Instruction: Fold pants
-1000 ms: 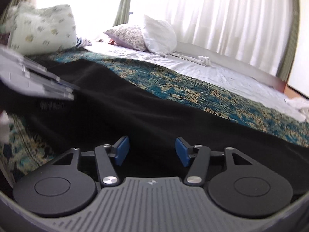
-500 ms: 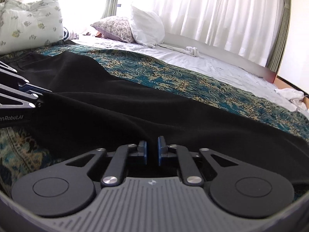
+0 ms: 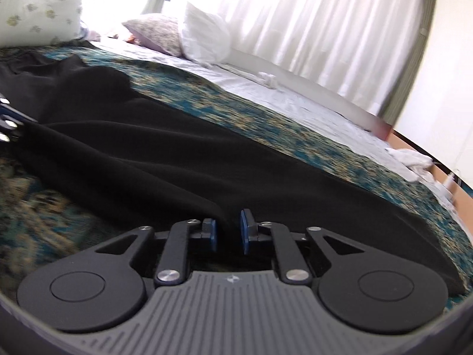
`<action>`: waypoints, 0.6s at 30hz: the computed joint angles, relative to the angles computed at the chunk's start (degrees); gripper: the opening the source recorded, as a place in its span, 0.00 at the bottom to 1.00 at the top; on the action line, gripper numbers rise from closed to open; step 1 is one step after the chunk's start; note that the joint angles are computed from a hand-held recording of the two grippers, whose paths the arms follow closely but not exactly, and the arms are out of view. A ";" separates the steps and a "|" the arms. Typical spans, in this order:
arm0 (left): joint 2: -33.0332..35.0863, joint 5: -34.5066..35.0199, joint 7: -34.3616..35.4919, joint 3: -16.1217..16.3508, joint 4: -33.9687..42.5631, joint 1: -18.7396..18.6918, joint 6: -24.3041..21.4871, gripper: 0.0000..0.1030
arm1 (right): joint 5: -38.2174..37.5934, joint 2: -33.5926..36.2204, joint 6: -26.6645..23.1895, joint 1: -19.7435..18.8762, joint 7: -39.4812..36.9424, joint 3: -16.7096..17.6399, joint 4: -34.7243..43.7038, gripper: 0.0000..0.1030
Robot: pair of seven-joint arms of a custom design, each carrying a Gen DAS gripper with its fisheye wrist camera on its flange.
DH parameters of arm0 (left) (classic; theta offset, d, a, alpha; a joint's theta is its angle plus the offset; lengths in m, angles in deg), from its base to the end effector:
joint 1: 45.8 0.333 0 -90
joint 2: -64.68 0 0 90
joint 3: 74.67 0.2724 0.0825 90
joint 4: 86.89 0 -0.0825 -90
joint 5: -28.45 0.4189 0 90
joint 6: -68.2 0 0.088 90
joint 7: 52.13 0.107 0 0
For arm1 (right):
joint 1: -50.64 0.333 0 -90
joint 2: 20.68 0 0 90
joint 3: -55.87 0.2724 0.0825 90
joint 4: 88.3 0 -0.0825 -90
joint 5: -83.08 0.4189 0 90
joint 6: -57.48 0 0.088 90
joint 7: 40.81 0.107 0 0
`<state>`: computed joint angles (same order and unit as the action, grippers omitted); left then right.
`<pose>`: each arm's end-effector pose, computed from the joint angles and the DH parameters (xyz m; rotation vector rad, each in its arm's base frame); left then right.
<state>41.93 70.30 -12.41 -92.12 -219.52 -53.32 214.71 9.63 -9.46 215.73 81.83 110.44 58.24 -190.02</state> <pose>0.4725 -0.2395 0.5035 -1.5833 1.7017 -0.5762 0.5436 0.4072 0.4569 -1.9584 1.0850 -1.0533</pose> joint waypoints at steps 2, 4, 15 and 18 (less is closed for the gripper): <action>-0.11 -0.39 0.68 0.33 -0.05 -0.14 0.12 0.11 | 0.04 -1.22 -1.61 -0.66 0.20 -0.56 -1.30 0.32; -0.14 -0.11 1.12 0.16 -0.05 -0.10 -0.12 0.11 | -0.35 -2.37 -3.90 -1.74 1.19 -0.95 -2.47 0.32; 1.12 0.38 2.69 -0.24 1.66 -0.51 -2.67 0.13 | 6.20 -4.26 -12.34 -10.95 5.85 -2.68 -3.56 0.30; 1.52 0.42 3.21 -0.15 2.13 -0.81 -3.30 0.13 | 6.84 -3.24 -14.83 -12.17 6.98 -3.15 -2.19 0.29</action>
<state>43.45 70.72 -9.21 -92.28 -217.39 -54.13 211.40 16.46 -12.70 200.91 69.65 117.42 55.08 -192.21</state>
